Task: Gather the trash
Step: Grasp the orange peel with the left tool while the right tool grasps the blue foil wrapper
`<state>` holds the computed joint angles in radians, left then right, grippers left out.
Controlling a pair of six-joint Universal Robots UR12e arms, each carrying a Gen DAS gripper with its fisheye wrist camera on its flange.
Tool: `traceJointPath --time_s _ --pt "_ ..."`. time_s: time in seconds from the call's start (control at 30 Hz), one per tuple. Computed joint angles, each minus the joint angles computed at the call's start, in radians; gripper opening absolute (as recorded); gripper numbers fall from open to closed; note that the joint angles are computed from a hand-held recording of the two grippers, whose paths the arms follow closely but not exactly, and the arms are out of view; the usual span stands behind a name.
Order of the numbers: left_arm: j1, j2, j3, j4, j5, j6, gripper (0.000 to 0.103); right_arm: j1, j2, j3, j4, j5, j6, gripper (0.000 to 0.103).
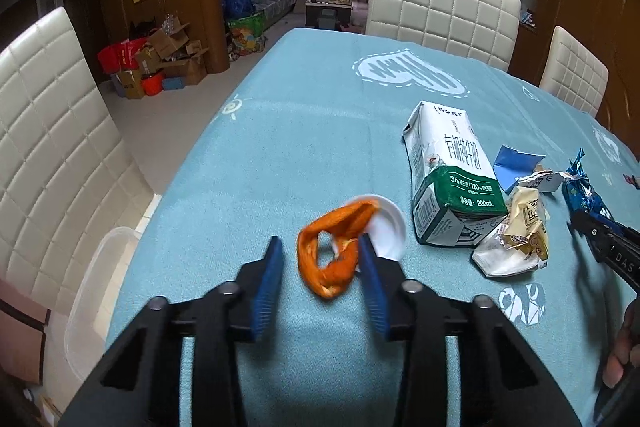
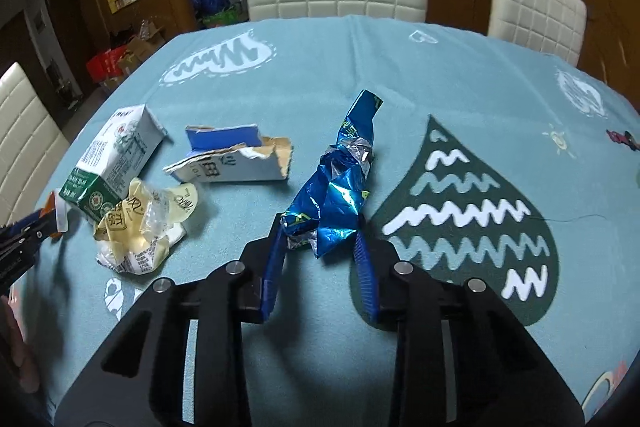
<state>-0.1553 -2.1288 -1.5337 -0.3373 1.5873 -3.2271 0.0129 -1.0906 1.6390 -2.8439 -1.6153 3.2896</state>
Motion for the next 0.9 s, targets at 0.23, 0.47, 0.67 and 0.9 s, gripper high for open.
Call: traceJointPath --time_s 0.23,0.47,0.67,0.9 --pt "-0.006 0.003 -0.009 0.025 0.013 0.018 0.025 0.012 -0.003 0.011 -0.045 -0.009 -0.049 0.034" --pt "-0.001 0.012 -0.021 0.054 0.002 0.006 0.023 0.016 -0.004 0.018 -0.077 -0.008 -0.067 0.034" --pt "0.003 0.022 -0.042 0.109 -0.004 -0.002 0.023 0.026 -0.01 0.035 -0.122 0.007 -0.106 0.034" --pt "0.001 0.039 -0.055 0.083 0.003 -0.009 0.023 0.045 -0.028 0.056 -0.126 0.061 -0.183 0.034"
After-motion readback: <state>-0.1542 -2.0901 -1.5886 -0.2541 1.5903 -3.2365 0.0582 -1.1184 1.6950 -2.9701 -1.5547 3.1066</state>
